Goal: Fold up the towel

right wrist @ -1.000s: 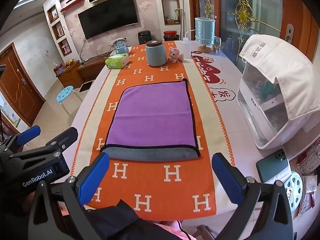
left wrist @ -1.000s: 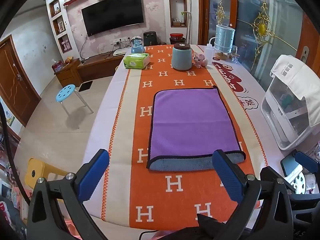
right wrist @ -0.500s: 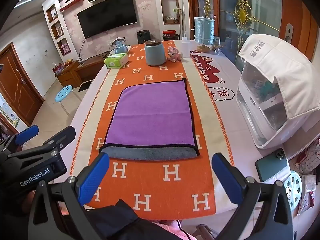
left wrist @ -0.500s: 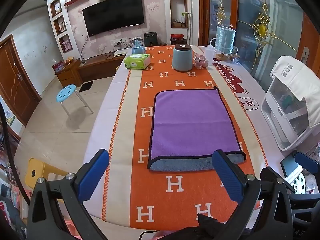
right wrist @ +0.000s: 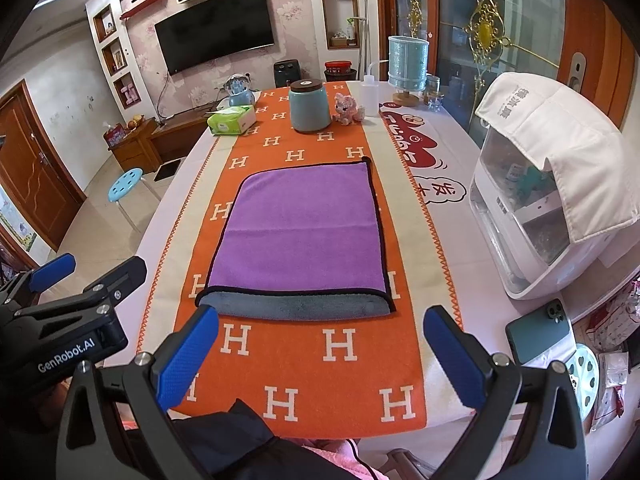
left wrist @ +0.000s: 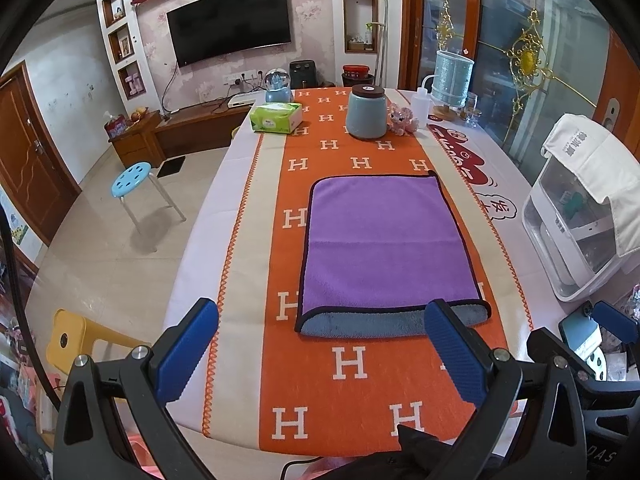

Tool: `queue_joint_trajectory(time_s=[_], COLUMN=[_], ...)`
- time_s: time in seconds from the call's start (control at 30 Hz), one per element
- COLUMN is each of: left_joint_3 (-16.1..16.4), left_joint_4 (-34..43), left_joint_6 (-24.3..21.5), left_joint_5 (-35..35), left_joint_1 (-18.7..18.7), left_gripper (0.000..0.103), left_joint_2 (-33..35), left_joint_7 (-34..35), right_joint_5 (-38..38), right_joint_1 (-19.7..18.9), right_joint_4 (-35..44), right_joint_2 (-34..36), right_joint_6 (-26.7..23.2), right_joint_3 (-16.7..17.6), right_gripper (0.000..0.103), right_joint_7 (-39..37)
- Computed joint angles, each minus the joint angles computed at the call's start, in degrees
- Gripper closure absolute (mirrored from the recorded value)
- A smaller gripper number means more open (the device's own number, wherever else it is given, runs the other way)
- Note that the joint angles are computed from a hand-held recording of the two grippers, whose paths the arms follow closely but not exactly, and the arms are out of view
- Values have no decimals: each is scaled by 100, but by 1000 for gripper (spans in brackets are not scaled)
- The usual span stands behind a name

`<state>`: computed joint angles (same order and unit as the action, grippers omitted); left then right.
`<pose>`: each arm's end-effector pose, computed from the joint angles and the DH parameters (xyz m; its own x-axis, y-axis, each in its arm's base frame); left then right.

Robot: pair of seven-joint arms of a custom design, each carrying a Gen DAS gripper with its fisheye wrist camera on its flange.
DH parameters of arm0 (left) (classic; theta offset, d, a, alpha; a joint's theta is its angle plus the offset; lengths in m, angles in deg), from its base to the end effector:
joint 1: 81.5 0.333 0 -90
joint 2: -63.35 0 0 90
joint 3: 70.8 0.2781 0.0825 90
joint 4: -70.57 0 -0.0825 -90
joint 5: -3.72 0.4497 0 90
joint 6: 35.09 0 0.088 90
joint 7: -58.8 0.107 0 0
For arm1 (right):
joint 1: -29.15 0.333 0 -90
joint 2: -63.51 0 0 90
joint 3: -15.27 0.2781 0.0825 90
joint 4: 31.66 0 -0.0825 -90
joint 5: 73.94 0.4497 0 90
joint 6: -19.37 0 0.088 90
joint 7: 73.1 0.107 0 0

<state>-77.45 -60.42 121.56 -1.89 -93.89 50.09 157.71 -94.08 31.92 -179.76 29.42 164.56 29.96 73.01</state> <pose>0.5573 -0.1899 0.4574 -0.3934 -0.9186 -0.0376 -0.7064 0.3282 -0.6271 0.4671 0.1462 0.4461 -0.3951 -0.9135 -0.0970 -0.7103 0.3708 -0.5984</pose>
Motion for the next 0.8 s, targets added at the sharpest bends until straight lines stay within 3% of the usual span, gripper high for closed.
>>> queue_joint_trajectory(time_s=[0.37,0.8], left_joint_3=[80,147], left_joint_4=[56,393], left_joint_6=[60,-317], left_joint_5=[-382,-888], left_joint_1=[-84,6], left_gripper=[1,1], left_joint_2=[52,321], left_joint_7=[378,1179], right_joint_5=[-64,-435], right_joint_1=[14,40], right_joint_4=[101,427], right_joint_2=[-24,274], right_joint_6=[-258,-575], right_joint_3=[49,124], right_gripper=[1,1], right_joint_7=[59,547])
